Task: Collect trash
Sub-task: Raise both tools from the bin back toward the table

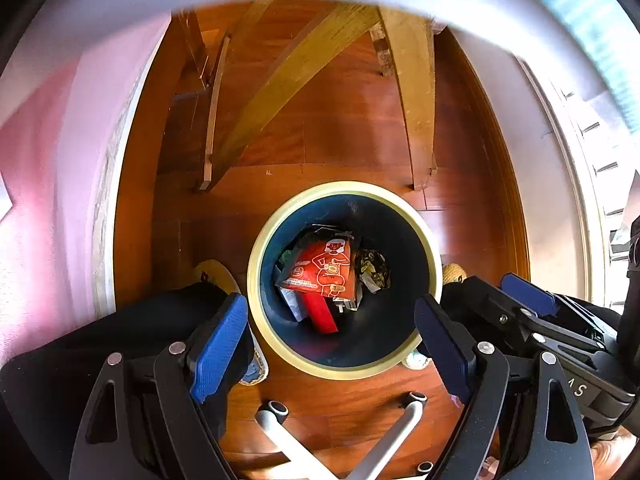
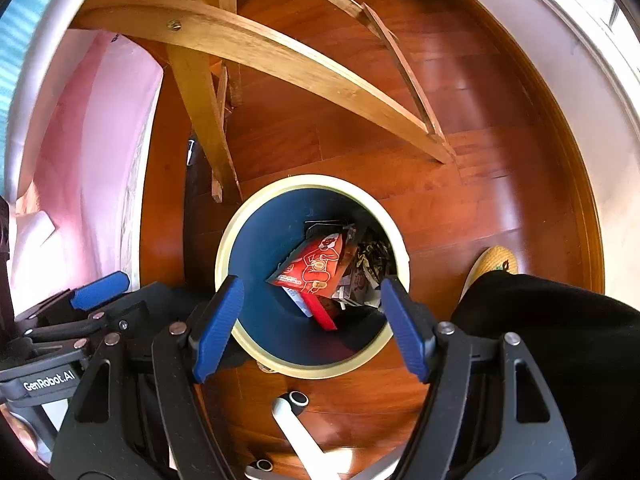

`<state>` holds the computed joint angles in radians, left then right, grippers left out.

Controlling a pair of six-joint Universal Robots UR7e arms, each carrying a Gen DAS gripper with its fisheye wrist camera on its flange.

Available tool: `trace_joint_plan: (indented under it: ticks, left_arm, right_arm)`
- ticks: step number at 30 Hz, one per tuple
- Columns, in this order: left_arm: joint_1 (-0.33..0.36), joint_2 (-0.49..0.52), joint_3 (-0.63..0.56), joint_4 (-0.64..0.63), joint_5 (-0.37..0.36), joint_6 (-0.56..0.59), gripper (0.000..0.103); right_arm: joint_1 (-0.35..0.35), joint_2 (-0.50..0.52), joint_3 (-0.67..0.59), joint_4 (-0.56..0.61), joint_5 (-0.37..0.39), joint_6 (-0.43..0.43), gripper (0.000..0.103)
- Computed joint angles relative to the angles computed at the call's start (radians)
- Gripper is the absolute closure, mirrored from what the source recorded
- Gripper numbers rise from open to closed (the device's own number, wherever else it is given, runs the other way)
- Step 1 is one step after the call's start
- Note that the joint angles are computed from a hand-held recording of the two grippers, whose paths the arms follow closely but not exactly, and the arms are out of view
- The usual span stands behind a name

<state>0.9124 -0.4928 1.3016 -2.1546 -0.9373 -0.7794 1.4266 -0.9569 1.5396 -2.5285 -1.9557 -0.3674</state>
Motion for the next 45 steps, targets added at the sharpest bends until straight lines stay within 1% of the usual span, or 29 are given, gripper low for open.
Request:
trace_joint_plan:
  ticks: [4,10,16,21,24,29,33,37,40,42,45]
  left_arm:
    - [-0.011,-0.012,0.016,-0.018,0.007,0.005,0.016]
    - [-0.032,-0.038,0.049,-0.050,-0.007,0.010,0.016]
    - [-0.082,-0.068,0.085,-0.057,0.005,0.032,0.016]
    - [-0.134,-0.135,0.145,-0.066,0.016,0.043,0.016]
    - [-0.175,-0.183,0.177,-0.067,0.046,0.054,0.016]
    - [-0.252,-0.263,0.184,-0.062,0.137,0.087,0.016]
    - [-0.301,-0.311,0.158,-0.094,0.208,0.134,0.016]
    - [-0.340,-0.325,0.094,-0.138,0.283,0.211,0.016]
    - [-0.354,-0.320,0.031,-0.174,0.324,0.285,0.016]
    - [-0.357,-0.309,-0.029,-0.182,0.338,0.336,0.016]
    - [-0.353,-0.284,-0.139,-0.163,0.359,0.404,0.016]
  right_arm:
    - [0.006,-0.021,0.018,-0.001,-0.001,0.002,0.034]
    - [0.020,-0.067,0.044,0.026,-0.010,0.016,0.034]
    - [0.041,-0.123,0.074,0.063,-0.034,0.015,0.034]
    - [0.074,-0.182,0.099,0.091,-0.055,-0.019,0.034]
    - [0.102,-0.221,0.106,0.102,-0.059,-0.051,0.034]
    - [0.162,-0.300,0.116,0.102,-0.037,-0.115,0.034]
    - [0.216,-0.350,0.104,0.073,-0.002,-0.177,0.034]
    - [0.268,-0.369,0.045,0.073,0.037,-0.202,0.034]
    - [0.308,-0.358,-0.019,0.066,0.049,-0.217,0.034]
    - [0.332,-0.340,-0.071,0.067,0.056,-0.223,0.034]
    - [0.369,-0.292,-0.177,0.076,0.051,-0.230,0.034]
